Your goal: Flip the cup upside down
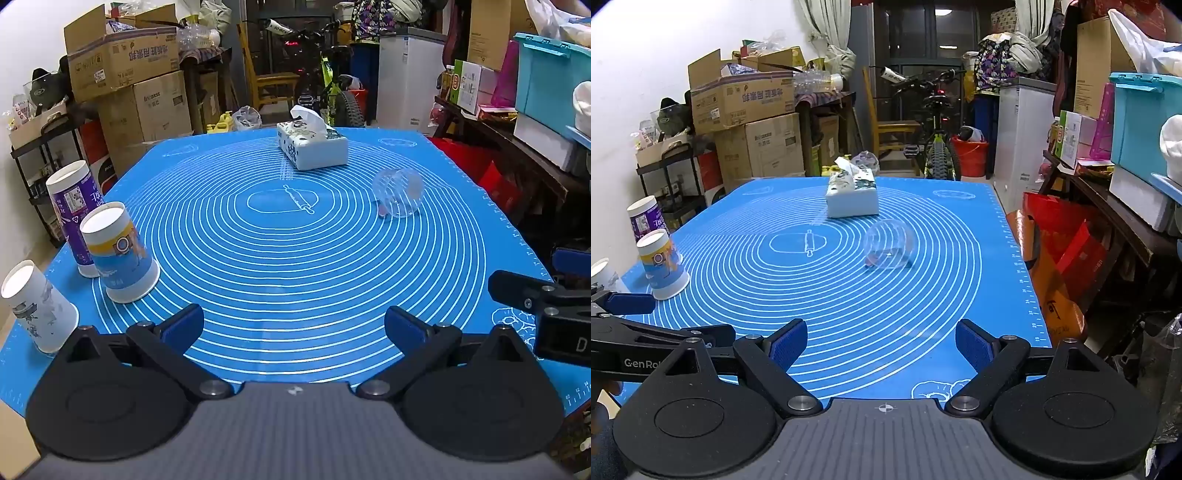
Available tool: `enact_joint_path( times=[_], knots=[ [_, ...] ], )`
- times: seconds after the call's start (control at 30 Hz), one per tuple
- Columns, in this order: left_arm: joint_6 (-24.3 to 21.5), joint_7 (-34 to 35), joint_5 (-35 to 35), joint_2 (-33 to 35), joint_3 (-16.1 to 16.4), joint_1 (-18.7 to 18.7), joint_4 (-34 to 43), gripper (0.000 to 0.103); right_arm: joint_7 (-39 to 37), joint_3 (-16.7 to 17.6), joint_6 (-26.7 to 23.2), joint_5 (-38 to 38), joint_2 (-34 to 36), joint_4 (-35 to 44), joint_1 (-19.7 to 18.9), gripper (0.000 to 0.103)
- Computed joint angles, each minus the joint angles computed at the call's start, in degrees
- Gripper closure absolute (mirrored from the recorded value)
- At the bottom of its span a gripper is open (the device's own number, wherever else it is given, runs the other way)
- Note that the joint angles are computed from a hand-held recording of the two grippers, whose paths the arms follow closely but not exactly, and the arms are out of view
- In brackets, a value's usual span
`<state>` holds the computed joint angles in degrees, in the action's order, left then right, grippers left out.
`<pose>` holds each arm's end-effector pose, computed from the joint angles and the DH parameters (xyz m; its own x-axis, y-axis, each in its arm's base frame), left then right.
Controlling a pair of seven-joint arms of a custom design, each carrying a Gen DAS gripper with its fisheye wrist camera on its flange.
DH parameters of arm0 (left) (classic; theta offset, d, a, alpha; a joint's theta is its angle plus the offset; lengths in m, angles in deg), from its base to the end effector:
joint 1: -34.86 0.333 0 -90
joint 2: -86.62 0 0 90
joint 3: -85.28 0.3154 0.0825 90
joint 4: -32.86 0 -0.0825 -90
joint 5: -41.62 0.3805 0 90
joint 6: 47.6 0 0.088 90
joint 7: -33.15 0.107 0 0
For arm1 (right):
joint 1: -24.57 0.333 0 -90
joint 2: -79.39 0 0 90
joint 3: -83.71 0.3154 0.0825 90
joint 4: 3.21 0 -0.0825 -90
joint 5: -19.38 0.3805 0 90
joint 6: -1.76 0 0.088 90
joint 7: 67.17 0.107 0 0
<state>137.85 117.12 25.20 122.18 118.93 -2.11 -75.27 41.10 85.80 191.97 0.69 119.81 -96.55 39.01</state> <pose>0.6769 -0.0699 0.3269 0.1355 -0.9893 -0.0533 -0.6451 -0.0472 -0.7626 0.6952 0.2351 0.3273 0.3220 -0.9452 -0.0533 -0.5429 -0.1382 -0.8284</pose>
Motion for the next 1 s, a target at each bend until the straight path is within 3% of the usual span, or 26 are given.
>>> enact_joint_path(
  times=[0.4, 0.47, 1.0],
  knots=[
    [-0.58, -1.15, 0.97, 0.28, 1.33, -1.37, -0.09, 0.0, -0.09, -0.22, -0.05, 0.21, -0.09, 0.02, 0.3, 0.014],
    [-0.59, -0.61, 1.33, -0.3, -0.55, 0.62, 0.02, 0.0, -0.11, -0.37, 0.16, 0.23, -0.09, -0.07, 0.38, 0.014],
    [-0.02, -0.38, 0.43, -0.56, -0.28, 0.08, -0.21, 0.0, 0.29, -1.65, 0.15, 0.74, -0.39, -0.18, 1.93, 0.014]
  ],
)
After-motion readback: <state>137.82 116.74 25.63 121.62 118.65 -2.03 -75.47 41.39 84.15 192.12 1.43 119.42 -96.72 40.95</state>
